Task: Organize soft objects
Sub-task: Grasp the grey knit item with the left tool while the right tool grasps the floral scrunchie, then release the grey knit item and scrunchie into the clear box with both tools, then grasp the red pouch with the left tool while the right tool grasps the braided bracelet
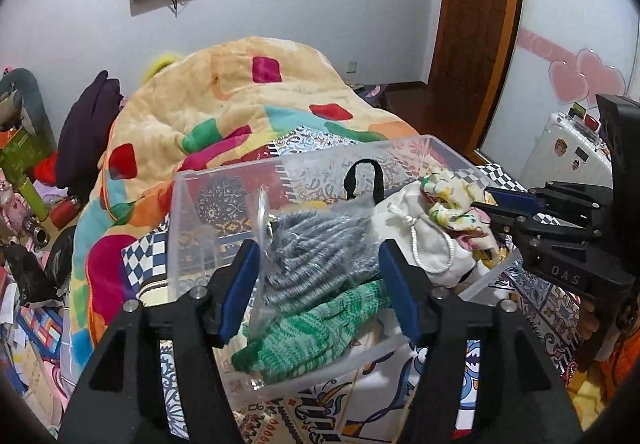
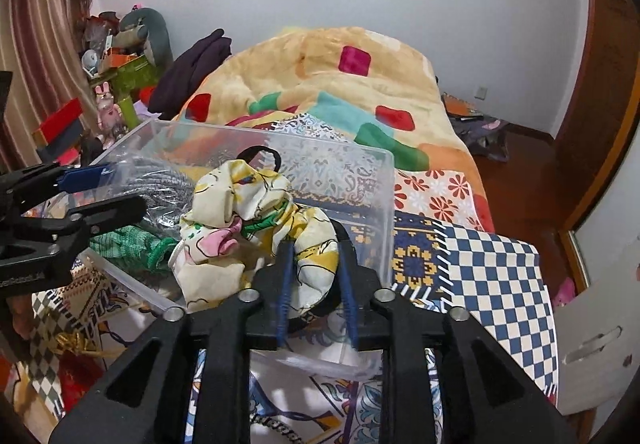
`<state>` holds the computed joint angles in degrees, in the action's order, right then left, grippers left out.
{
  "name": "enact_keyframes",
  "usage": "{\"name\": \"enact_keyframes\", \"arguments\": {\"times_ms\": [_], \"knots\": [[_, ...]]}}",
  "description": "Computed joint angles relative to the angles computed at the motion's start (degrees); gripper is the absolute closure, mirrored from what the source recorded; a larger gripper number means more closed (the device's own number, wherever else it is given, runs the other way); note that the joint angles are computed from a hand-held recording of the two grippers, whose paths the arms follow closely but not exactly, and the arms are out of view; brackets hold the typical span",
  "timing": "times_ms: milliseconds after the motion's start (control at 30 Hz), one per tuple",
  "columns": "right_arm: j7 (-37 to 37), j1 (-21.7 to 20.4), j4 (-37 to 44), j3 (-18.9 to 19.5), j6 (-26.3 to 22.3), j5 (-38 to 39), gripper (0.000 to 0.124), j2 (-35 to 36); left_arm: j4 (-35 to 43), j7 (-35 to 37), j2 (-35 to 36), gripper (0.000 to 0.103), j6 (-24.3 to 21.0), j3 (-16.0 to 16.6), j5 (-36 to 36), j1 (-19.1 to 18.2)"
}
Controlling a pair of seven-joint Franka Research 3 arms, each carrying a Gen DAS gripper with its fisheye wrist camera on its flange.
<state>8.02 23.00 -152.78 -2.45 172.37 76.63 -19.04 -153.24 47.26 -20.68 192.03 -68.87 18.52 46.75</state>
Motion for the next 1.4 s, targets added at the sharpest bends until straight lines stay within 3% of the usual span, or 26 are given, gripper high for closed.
{"name": "enact_keyframes", "arguments": {"times_ms": [100, 267, 400, 467, 533, 767, 967, 1233, 1400], "knots": [[2.07, -0.43, -1.17, 0.19, -0.1, -2.35, 0.09, -1.62, -1.29, -0.13, -0.97, 0.033, 0.45, 4.07, -0.28, -4.28], [-1.62, 1.83, -2.97, -1.34, 1.45, 1.02, 0.068, -5.77, -4.29, -0.57, -5.27, 0.023, 1.12, 10.86, -2.1, -12.59], [-3.05, 2.34, -5.26, -2.15, 1.72, 2.41, 0.057, -10.56, -7.13, -2.26, -10.35, 0.007, 1.71, 12.99, -3.8, -16.8], [-2.79, 2.47, -6.79, -2.38, 1.91, 2.42, 0.044, -13.26, -8.59, -3.28, -12.79, 0.004, 1.2, 14.18, -4.07, -19.35], [-2.8, 2.84, -8.44, -2.93, 2.18, 2.74, 0.039, -15.94, -9.54, -4.14, -13.99, 0.003, 0.63, 15.19, -3.63, -21.2], [8.5, 0.81, -14.06, -2.95, -0.73, -8.09, 0.039, -19.92, -12.7, -8.45, -15.55, 0.002, -1.79, 17.38, -1.09, -27.53], [15.71, 0.63, -17.61, -3.4, -1.59, -15.4, 0.039, -19.39, -14.48, -11.88, -10.73, 0.002, -1.7, 19.36, 0.15, -31.23], [22.15, 3.36, -19.11, -4.93, -1.78, -23.14, 0.039, -15.31, -14.85, -13.22, -6.04, 0.002, -1.58, 16.48, 0.07, -30.58], [24.94, 5.17, -19.83, -5.48, 0.3, -27.44, 0.042, -14.41, -14.14, -13.07, -5.19, 0.002, -0.39, 10.68, -0.62, -26.58]]}}
